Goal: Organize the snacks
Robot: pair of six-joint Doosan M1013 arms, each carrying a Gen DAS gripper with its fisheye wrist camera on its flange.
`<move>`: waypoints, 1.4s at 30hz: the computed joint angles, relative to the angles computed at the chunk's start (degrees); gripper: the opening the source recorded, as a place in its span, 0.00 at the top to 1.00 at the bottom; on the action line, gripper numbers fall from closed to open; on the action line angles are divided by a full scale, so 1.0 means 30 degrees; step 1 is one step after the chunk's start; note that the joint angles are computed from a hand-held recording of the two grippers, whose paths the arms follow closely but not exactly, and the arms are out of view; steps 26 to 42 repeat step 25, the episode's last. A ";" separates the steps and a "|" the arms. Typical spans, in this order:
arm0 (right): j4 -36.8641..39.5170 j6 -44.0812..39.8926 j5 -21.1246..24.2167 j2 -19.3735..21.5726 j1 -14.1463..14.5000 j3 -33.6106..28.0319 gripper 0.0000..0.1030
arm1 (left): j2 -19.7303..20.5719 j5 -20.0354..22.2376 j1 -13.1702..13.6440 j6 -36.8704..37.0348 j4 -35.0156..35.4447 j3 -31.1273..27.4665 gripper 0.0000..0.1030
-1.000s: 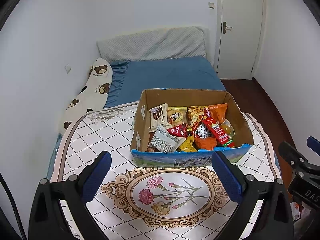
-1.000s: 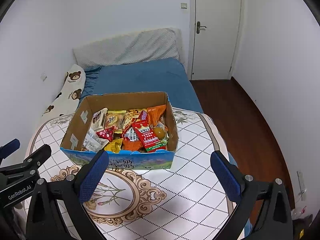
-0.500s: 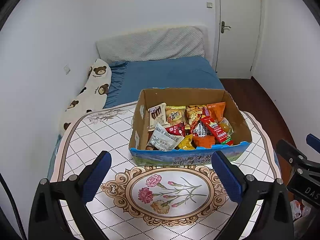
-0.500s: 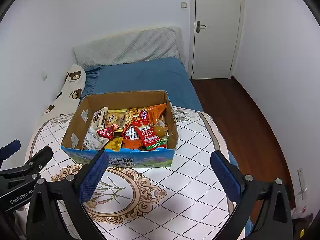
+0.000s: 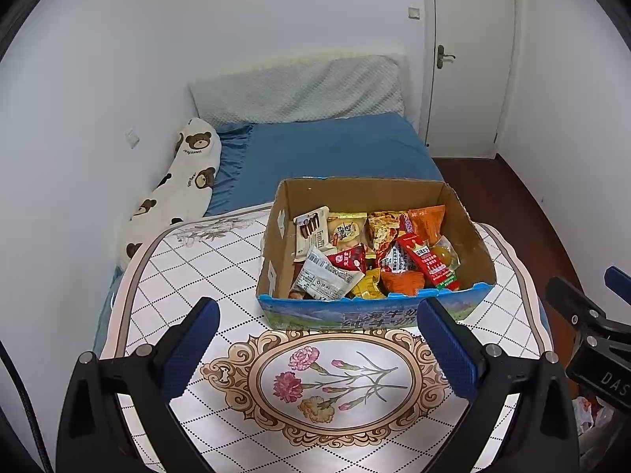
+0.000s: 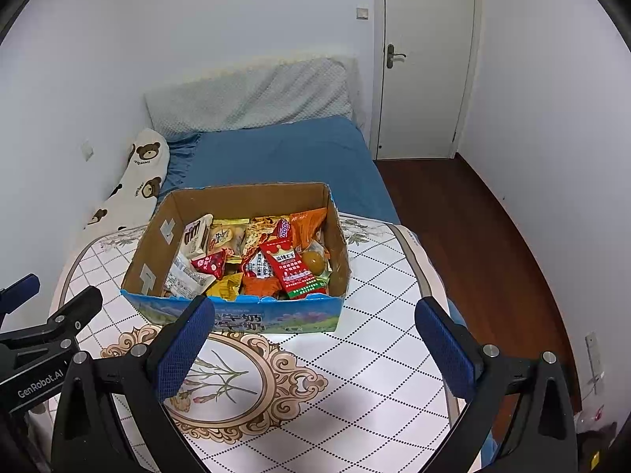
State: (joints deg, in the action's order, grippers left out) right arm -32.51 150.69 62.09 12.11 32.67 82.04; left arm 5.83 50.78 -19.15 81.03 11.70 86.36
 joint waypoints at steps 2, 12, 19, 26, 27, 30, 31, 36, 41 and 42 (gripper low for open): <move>-0.0013 0.0021 0.0059 -0.0006 0.0000 -0.0045 0.00 | 0.0004 -0.0024 -0.0001 0.0022 -0.0024 -0.0019 0.00; -0.0096 0.0137 0.0199 -0.0030 0.0017 -0.0015 0.00 | 0.0021 0.0151 0.0029 0.0171 -0.0293 -0.0073 0.00; -0.0039 0.0212 0.0159 -0.0052 -0.0012 0.0046 0.00 | 0.0051 0.0067 -0.0008 0.0253 -0.0277 -0.0063 0.00; -0.0262 0.0349 0.0190 -0.0046 0.0080 0.0033 0.00 | 0.0017 -0.0128 0.0003 0.0319 -0.0357 0.0026 0.00; -0.0262 0.0349 0.0190 -0.0046 0.0080 0.0033 0.00 | 0.0017 -0.0128 0.0003 0.0319 -0.0357 0.0026 0.00; -0.0262 0.0349 0.0190 -0.0046 0.0080 0.0033 0.00 | 0.0017 -0.0128 0.0003 0.0319 -0.0357 0.0026 0.00; -0.0262 0.0349 0.0190 -0.0046 0.0080 0.0033 0.00 | 0.0017 -0.0128 0.0003 0.0319 -0.0357 0.0026 0.00; -0.0262 0.0349 0.0190 -0.0046 0.0080 0.0033 0.00 | 0.0017 -0.0128 0.0003 0.0319 -0.0357 0.0026 0.00; -0.0262 0.0349 0.0190 -0.0046 0.0080 0.0033 0.00 | 0.0017 -0.0128 0.0003 0.0319 -0.0357 0.0026 0.00; -0.0262 0.0349 0.0190 -0.0046 0.0080 0.0033 0.00 | 0.0017 -0.0128 0.0003 0.0319 -0.0357 0.0026 0.00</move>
